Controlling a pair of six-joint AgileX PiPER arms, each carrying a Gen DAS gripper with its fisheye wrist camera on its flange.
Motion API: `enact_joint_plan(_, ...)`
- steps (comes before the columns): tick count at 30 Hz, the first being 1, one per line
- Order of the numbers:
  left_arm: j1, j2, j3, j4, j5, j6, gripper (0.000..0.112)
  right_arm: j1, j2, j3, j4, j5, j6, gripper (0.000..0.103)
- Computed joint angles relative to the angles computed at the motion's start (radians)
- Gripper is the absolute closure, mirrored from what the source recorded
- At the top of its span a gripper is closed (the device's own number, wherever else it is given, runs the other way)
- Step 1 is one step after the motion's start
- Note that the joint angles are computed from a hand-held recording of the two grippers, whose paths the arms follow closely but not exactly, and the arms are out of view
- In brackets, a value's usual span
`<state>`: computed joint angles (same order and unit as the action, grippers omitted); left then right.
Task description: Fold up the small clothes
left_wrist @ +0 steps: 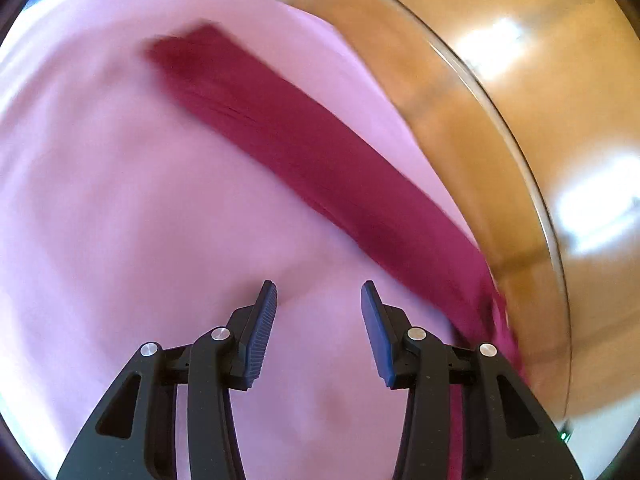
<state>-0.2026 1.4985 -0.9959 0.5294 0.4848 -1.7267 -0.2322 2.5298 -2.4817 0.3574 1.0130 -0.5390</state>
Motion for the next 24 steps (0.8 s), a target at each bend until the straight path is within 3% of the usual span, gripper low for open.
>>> enact_joint_plan(3,0.150,-0.076,0.086,-0.085,-0.087,0.061,0.070,0.000,0.004,-0.007,-0.001,0.003,0.000,0.002)
enact_joint_plan(10,0.368,-0.008,-0.003,-0.218,-0.040,0.224,0.070,0.001,-0.005,0.012,-0.002,-0.010,-0.004,0.002)
enact_joint_plan(14,0.408,0.071,-0.105,-0.210,0.029,0.261,0.075,0.003,-0.008,0.019,-0.007,-0.017,-0.003,0.002)
enact_joint_plan(15,0.410,0.083,-0.123,-0.214,0.042,0.272,0.084,0.003,-0.007,0.017,-0.008,-0.017,-0.003,0.002)
enact_joint_plan(16,0.416,0.086,-0.124,-0.219,0.040,0.292,0.100,0.004,-0.007,0.018,-0.009,-0.018,-0.003,0.002)
enact_joint_plan(17,0.420,0.099,-0.141,-0.246,0.035,0.337,0.105,0.004,-0.006,0.015,-0.011,-0.017,-0.001,0.002)
enact_joint_plan(24,0.321,0.044,-0.165,-0.201,-0.030,0.385,0.106,0.010,-0.016,0.037,-0.020,-0.035,0.002,0.002)
